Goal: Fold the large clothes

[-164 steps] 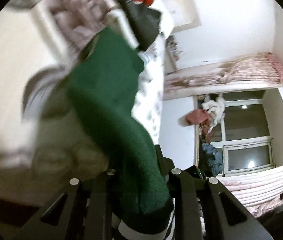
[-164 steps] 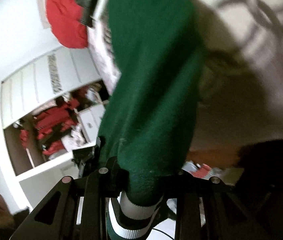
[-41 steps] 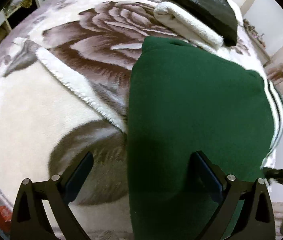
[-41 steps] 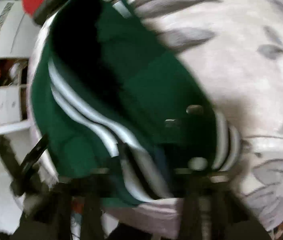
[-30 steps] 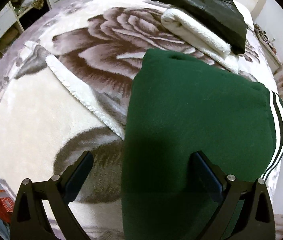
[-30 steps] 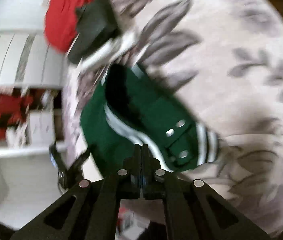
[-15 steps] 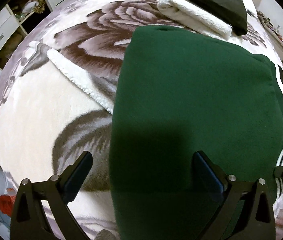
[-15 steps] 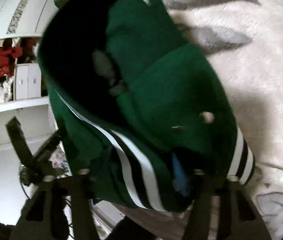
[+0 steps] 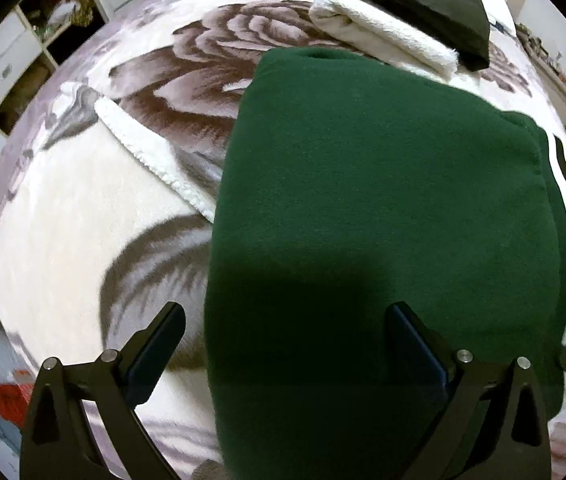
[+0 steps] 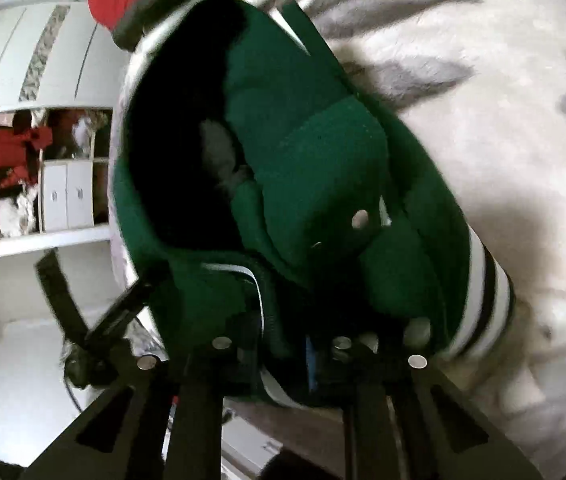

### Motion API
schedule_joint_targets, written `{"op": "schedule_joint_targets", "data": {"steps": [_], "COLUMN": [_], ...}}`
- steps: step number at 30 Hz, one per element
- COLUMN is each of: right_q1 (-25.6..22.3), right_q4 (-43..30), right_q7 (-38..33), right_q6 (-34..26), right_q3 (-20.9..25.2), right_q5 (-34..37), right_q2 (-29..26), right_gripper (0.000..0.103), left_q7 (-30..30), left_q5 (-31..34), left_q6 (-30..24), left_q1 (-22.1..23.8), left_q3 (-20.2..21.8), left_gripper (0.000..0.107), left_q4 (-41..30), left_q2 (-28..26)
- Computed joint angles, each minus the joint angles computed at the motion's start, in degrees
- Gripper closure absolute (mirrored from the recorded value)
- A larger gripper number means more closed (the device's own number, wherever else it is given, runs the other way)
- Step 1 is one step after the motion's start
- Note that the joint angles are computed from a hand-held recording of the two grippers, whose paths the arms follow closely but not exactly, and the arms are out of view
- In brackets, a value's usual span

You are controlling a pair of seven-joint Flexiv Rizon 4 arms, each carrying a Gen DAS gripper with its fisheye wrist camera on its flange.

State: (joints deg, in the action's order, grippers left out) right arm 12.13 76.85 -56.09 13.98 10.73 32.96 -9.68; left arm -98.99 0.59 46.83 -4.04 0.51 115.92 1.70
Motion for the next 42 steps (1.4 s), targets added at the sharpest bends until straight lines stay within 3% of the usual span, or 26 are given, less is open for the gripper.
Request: {"op": "schedule_joint_targets", "data": {"steps": [6,10,12,15,17,19,21,25,29,30,33,39,42], "right_q1": [0.75,0.77,-0.59,-3.34,-4.77,-4.51,-3.83,-4.09,-4.09,-4.27,-3.47,-0.41,-0.64], "right_q4": [-3.31,-2.03,1.94,4.02,0.31,-3.23,-5.31,-12.3,-22.54,-25.97,-31.44,-36.91,-40.88], "right_q7": [8.87,10.98,11.38,10.26,10.54,9.83,8.55,3.72,3.14,4.2,4.06,1.86,3.36], "right_q6": [-0.4,-3.85,-5.02,-7.13,-9.95,-11.49,-8.96,-3.65,-3.49,-5.56,-4.76,1.13,-3.16], "right_q3": [-0.89,-1.81,-2.5,-3.42,-3.81,-3.65,-3.48,-2.6,-0.74,-0.05,1.74,0.95,1.17], "right_q5": [-2.45,-7.09,-5.11,3.25,6.12,1.94,-2.47,0.72,2.16,2.38,1.3,-6.52,-11.04], "right_q2": [5.32,6.11,5.25,1.56,-0.37,-0.83,-0.4,-5.93,-17.53,-21.02,-25.7,-26.94,-29.98], "right_gripper": [0.088,0.088,0.084,0.076,0.069,0.055,0.041,0.036,0.036,0.036,0.1,0.1,0.1], "left_q7": [2.45,2.18,2.0,1.59,1.58,0.87,1.06,1.18,0.94,0.83,0.57,4.22,6.07], "left_q5": [-7.06,-5.2,-3.99,-4.49,-5.07,-3.62,-4.02,-3.86,-3.15,-3.0,-2.41,-6.46,-8.13], "left_q6": [2.09,2.97,2.58,3.66,3.99,3.43,3.37,3.02,2.72,2.85,3.91,8.24,6.69], "left_q1": [-0.87,-0.97,-1.0,-1.04,-0.92,-0.85,-0.88,-0.86,-0.62,-0.52,-0.15,0.74,1.0], "left_q3": [-0.3,-0.85,-0.94,-0.51,-0.23,-0.16,-0.17,-0.23,-0.23,-0.19,0.01,-0.37,-0.66], "left_gripper": [0.004,0.004,0.004,0.004,0.004,0.004,0.004,0.004,0.004,0.004,0.004,0.004,0.004], "left_q4": [1.02,-0.29,-0.75,-0.05,0.11,-0.5,-0.48,-1.03,-2.88,-3.49,-5.2,-8.71,-12.01], "left_q2": [1.03,-0.67,-2.34,-3.23,-3.04,-3.0,-2.87,-2.98,-3.59,-3.81,-4.74,-9.51,-13.0]}}
